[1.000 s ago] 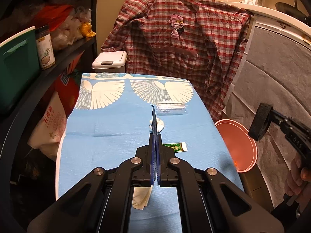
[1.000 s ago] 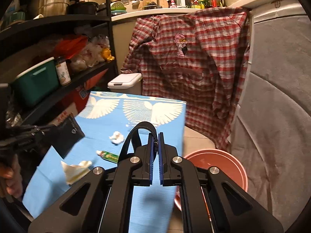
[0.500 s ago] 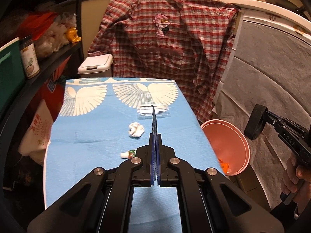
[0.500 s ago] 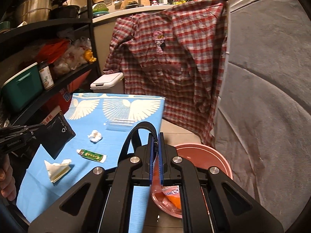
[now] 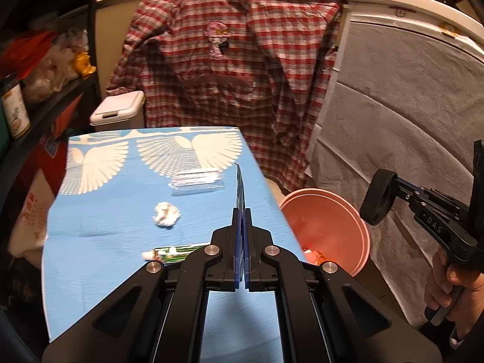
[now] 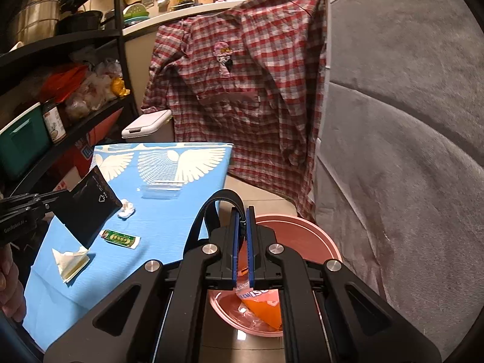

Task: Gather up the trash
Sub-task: 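Carry the black pouch and hair band over the pink bin with both tools, then open both tools to drop the pouch and hair band into the bin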

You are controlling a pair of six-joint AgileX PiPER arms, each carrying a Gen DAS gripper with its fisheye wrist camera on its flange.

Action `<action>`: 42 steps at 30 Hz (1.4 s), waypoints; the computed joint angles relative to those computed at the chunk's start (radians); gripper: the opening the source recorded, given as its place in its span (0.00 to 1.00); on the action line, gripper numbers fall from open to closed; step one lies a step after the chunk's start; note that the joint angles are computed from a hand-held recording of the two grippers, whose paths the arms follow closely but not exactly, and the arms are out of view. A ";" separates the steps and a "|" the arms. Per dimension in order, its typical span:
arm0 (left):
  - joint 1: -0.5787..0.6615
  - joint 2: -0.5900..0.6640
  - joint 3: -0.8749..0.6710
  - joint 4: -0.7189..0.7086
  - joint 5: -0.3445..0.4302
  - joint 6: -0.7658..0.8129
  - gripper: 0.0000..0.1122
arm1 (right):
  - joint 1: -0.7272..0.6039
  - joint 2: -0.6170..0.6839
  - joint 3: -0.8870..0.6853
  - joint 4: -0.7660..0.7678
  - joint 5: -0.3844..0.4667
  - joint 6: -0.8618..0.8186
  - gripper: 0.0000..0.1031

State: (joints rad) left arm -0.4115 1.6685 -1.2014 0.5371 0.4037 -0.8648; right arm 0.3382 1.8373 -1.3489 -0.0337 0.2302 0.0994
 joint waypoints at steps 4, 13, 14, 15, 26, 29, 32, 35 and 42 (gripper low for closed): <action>-0.031 0.053 -0.056 -0.010 -0.004 0.007 0.01 | -0.016 0.010 -0.009 0.007 0.002 0.000 0.05; -0.071 0.156 -0.161 -0.092 -0.031 0.087 0.01 | -0.049 0.033 -0.025 -0.009 0.009 0.020 0.05; -0.073 0.166 -0.171 -0.108 -0.033 0.103 0.01 | -0.054 0.038 -0.030 -0.004 0.012 0.015 0.05; -0.076 0.174 -0.178 -0.116 -0.035 0.113 0.01 | -0.058 0.042 -0.033 0.001 0.015 0.010 0.05; -0.115 0.313 -0.342 -0.253 0.004 0.265 0.01 | -0.076 0.104 -0.093 -0.022 0.056 0.041 0.05; -0.119 0.352 -0.395 -0.286 0.019 0.292 0.01 | -0.079 0.117 -0.109 -0.027 0.064 0.047 0.05; -0.125 0.386 -0.445 -0.324 0.032 0.334 0.01 | -0.076 0.131 -0.127 -0.046 0.079 0.067 0.08; -0.125 0.411 -0.484 -0.365 0.049 0.377 0.05 | -0.072 0.151 -0.155 -0.105 0.109 0.133 0.22; -0.108 0.351 -0.400 -0.320 0.011 0.328 0.07 | -0.080 0.147 -0.151 -0.089 0.099 0.131 0.28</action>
State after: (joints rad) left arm -0.5196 2.0192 -1.6019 0.2174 0.4147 -0.5366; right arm 0.2582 1.9838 -1.4997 -0.1224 0.3294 0.2309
